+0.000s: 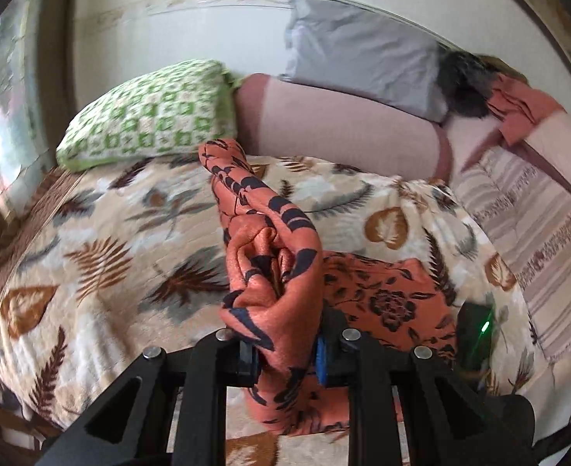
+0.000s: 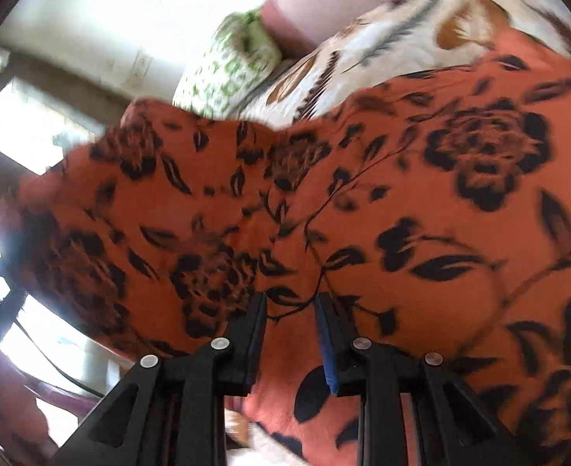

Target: Fold small clothes

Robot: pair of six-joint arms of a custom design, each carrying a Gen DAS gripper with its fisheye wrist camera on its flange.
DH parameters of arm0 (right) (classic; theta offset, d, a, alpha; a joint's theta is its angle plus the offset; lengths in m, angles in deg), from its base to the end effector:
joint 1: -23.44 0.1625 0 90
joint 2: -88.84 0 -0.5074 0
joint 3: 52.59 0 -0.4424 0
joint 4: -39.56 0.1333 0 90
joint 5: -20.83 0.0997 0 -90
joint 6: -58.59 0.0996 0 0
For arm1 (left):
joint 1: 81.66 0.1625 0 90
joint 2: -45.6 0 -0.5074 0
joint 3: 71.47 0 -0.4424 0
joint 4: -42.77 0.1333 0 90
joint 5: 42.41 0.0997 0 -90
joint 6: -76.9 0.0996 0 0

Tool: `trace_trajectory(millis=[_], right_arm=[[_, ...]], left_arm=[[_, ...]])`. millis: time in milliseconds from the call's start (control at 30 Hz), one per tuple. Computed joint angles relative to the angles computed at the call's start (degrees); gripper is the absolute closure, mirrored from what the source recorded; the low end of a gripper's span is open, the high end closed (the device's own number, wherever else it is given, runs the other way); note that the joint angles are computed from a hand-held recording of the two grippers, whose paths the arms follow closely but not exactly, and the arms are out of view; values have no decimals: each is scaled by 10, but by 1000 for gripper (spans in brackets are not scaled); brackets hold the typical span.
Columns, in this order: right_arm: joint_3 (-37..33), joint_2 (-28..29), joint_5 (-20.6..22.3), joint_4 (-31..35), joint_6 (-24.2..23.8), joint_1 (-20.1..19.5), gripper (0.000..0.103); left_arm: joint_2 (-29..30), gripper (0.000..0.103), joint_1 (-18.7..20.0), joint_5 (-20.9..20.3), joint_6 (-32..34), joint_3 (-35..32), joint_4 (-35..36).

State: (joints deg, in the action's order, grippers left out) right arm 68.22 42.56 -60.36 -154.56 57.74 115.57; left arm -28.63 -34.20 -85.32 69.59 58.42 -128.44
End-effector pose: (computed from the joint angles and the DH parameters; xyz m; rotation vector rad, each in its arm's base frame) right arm 0.1709 -0.5980 0.0665 -0.1338 2.8858 -0.7603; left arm -0.1906 -0.5128 0.2673 0.5028 2.3710 -0.9389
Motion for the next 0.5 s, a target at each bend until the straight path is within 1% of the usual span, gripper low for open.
trace_trajectory(millis=[33,100,167,200,233,300,333,367,400,433,467,500], right_arm=[[8,-9,9,-7,3,-5,71],[37,-43,30,-45,15,-20,71],[72,-71,42,-106,26,-37,72],[96,-88,50,-152,35,-53,72],[110,-97,53,-177,44,-62,72],[142,-117,68,-236,69,-98,72],[151,-119,69,-255,79,-108,72],[163,-123,69,-279,100,-125,72],[169,-127,74,-286,112,-136,72],[171,-130,80,-285,118,-145,71],[174,-133,84,-281,124,-154,71],[175,-135,86,-277,126,-158,71]], left_arm=[[8,82,-5,-3,4,-4,2],[29,82,-15,-16,13,-14,8],[50,82,-23,-28,20,-24,16],[65,82,-27,-39,25,-30,20],[82,82,-30,-50,32,-37,24],[118,81,-34,-67,37,-50,38],[137,78,-31,-87,32,-60,58],[151,70,-25,-117,23,-71,88],[159,65,-19,-145,12,-83,124],[165,64,-12,-173,-2,-94,160],[166,63,-6,-210,-17,-100,187],[164,58,-3,-229,-18,-101,191]])
